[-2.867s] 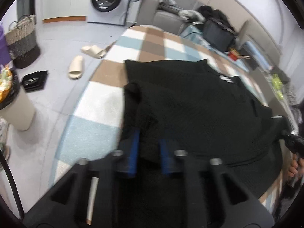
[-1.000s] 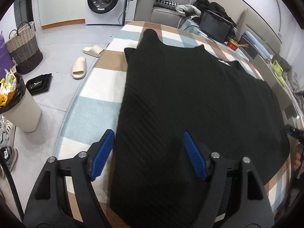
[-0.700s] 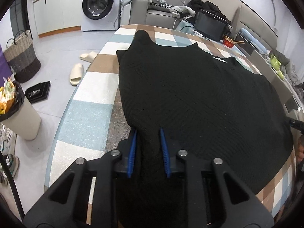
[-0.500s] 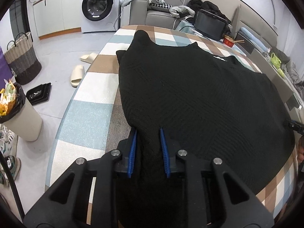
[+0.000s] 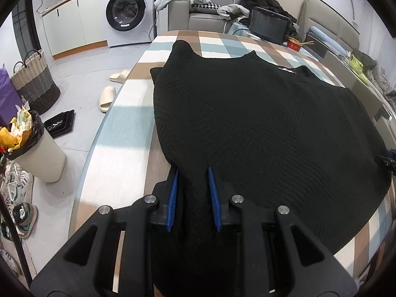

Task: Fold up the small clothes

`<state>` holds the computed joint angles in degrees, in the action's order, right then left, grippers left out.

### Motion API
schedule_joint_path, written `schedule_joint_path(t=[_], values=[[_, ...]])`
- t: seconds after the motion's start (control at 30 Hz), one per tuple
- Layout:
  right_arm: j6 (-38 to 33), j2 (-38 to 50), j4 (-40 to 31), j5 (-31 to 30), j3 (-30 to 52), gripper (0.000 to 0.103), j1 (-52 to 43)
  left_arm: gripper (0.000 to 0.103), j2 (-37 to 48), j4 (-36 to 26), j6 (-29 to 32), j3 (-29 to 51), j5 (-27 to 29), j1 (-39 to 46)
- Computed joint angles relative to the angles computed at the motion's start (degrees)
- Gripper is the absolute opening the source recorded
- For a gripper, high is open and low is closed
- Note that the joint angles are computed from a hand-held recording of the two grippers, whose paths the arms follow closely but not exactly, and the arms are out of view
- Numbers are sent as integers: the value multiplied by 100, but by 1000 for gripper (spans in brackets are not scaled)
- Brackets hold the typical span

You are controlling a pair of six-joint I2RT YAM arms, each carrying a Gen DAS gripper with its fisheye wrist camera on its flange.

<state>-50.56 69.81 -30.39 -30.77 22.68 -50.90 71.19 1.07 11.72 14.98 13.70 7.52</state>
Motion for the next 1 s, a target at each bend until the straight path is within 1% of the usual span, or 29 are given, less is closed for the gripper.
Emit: schedule_joint_path(t=[0.13,0.17,0.2,0.3,0.33,0.37,0.4,0.43,0.47,0.57,0.63,0.7,0.73,0.77,0.8,0.87,0.9,0.93,1.0], values=[[-857,-247,-692,-270,-95,71,-868,21,-628,-612,362,-186,313,419],[-1170,-220,-922,-346,-68,71,-1139,22,-727,-736,451,-197,383,514],[-1323,-181,-1035,-374,-40,71,-1252,23,-754,-843,498,-150,439,589],[-1514,2,-1312,-419,179,71,-1460,32,-681,-1180,506,131,663,857],[-1457,41,-1342,-468,273,71,-1468,38,-784,-1278,538,140,739,965],[-1434,75,-1391,-548,374,71,-1505,47,-802,-1287,479,208,743,996],[-1184,142,-1338,-790,601,71,-1486,52,-829,-1260,406,229,697,985],[-1184,142,-1338,-790,601,71,-1486,60,-813,-1137,248,271,569,930],[-987,120,-1277,-865,670,71,-1440,64,-704,-1008,146,337,497,884],[64,603,-767,-996,1130,71,-1015,64,-162,-789,-84,714,503,791],[873,1024,-315,-958,1466,70,-624,64,203,-650,-281,972,381,671],[1672,1352,170,-872,1732,70,-231,64,686,-506,-428,1335,324,572],[1923,1532,351,-812,1866,70,-79,64,943,-429,-478,1526,288,507],[2418,1975,745,-597,2195,70,332,64,1187,-303,-590,1672,186,359],[2583,2129,902,-510,2298,69,454,64,1419,-230,-652,1850,108,270],[2681,2277,991,-455,2408,69,527,64,1821,-92,-734,2165,-70,77],[2966,2666,1148,-280,2677,69,716,64,1989,-73,-770,2315,-148,2],[3060,2815,1222,-201,2767,69,770,64,2139,-53,-814,2437,-213,-89],[3233,3153,1351,-13,3005,65,937,64,2408,3,-854,2670,-328,-237]])
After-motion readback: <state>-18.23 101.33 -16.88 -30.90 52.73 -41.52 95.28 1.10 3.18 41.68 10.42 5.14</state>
